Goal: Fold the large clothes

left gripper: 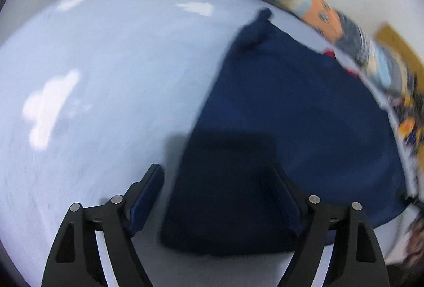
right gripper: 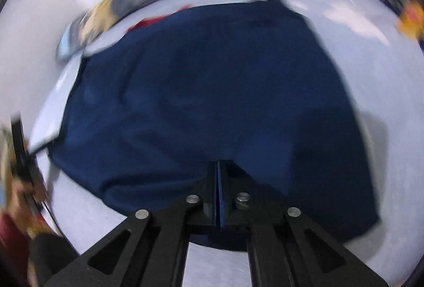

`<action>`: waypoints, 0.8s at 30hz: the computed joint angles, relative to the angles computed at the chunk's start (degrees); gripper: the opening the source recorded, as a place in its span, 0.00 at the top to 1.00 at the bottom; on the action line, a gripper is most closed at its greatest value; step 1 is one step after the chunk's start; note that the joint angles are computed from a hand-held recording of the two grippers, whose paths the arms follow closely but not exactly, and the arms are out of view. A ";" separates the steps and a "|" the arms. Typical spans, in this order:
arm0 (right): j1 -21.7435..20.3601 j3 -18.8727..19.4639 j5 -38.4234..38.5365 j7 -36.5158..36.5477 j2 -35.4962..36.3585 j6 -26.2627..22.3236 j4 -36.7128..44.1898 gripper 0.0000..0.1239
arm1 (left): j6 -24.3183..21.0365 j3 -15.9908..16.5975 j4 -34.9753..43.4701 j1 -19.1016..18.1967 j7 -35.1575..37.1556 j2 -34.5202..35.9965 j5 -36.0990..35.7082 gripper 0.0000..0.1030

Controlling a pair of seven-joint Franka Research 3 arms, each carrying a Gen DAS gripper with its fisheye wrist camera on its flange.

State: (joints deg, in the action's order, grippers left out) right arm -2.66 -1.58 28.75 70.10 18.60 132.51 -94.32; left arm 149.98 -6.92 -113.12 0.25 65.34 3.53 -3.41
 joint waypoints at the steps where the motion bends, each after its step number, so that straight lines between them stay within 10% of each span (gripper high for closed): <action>1: 0.16 -1.23 -1.49 3.34 -0.25 0.15 -0.03 1.00 | -0.60 0.08 -0.32 -0.15 -1.71 -0.86 1.06 0.29; 10: 4.54 -0.83 -11.06 11.45 -8.80 9.33 -8.76 0.85 | 2.51 -2.30 -4.51 -4.54 -8.59 -10.28 7.72 0.29; 18: 8.33 -0.60 -18.17 20.35 -6.18 5.39 -8.43 0.83 | -10.90 -4.98 2.27 -8.16 -19.55 -4.15 22.35 0.30; 24: 7.90 0.08 -16.11 18.40 -6.57 6.89 -9.31 0.76 | -11.49 -4.66 1.17 -9.79 -24.31 -5.71 26.48 0.29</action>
State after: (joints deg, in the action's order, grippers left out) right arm 5.25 -1.50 12.64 88.51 12.02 139.40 -103.63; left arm 138.50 -11.58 -111.94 -9.53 41.03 -2.18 23.07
